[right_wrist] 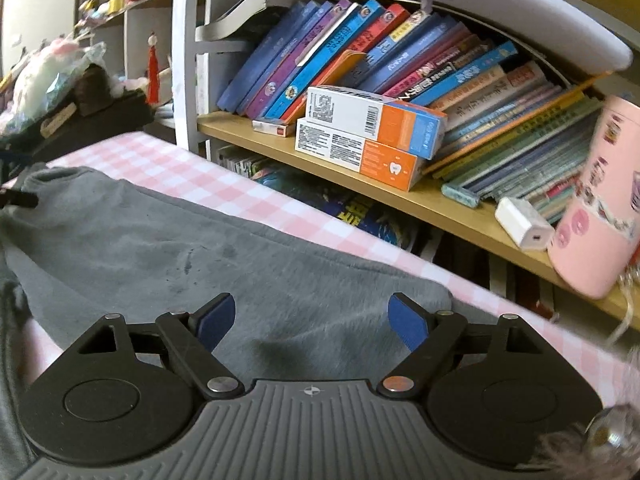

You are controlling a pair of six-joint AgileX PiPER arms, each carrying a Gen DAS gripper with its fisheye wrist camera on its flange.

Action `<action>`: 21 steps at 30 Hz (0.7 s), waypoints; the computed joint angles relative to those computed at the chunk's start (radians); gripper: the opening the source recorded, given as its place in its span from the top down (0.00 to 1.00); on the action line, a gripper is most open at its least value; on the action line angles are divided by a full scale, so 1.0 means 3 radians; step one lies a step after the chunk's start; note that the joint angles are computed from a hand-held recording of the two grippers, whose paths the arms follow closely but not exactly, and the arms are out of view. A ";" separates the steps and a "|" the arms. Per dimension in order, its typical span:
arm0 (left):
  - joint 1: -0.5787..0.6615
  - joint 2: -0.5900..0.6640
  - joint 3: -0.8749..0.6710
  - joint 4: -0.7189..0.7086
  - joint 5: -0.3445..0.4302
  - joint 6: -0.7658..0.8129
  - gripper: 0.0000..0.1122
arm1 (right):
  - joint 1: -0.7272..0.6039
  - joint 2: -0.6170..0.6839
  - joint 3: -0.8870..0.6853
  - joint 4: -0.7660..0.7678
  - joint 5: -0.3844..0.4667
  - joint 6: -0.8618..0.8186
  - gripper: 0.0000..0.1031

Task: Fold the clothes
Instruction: 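Move both grippers to the sweatshirt's side edge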

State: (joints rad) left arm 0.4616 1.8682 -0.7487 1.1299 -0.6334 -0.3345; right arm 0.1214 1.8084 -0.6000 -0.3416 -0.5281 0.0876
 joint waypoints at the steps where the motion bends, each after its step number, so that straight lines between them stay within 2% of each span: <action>1: -0.0038 0.0029 -0.0044 -0.0037 0.0013 0.0065 0.08 | -0.0028 0.0037 -0.0055 -0.0077 0.0022 0.0023 0.20; 3: -0.0083 0.0095 -0.0150 0.0012 0.0013 0.0063 0.08 | -0.0061 0.0119 -0.0161 -0.0148 0.0078 0.0050 0.20; 9: -0.0100 0.0338 -0.0526 0.0454 -0.0040 -0.0405 0.10 | -0.0128 0.0328 -0.0443 -0.0274 0.0226 0.0121 0.20; 12: -0.0143 0.0463 -0.0748 0.0545 0.0060 -0.0612 0.17 | -0.0172 0.0409 -0.0591 -0.0385 0.0283 0.0249 0.21; 14: -0.0183 0.0544 -0.0918 0.0682 0.0163 -0.0821 0.26 | -0.0203 0.0465 -0.0703 -0.0460 0.0333 0.0342 0.22; 17: -0.0238 0.0656 -0.1119 0.0919 0.0290 -0.1053 0.28 | -0.0242 0.0554 -0.0871 -0.0539 0.0434 0.0445 0.22; 21: -0.0227 0.0756 -0.1261 0.1201 0.0235 -0.1278 0.28 | -0.0307 0.0673 -0.1065 -0.0714 0.0548 0.0659 0.22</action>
State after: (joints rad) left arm 0.3934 2.0952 -1.1271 1.4903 -0.5628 -0.7179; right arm 0.0292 2.0103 -0.9195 -0.5557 -0.3637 0.2854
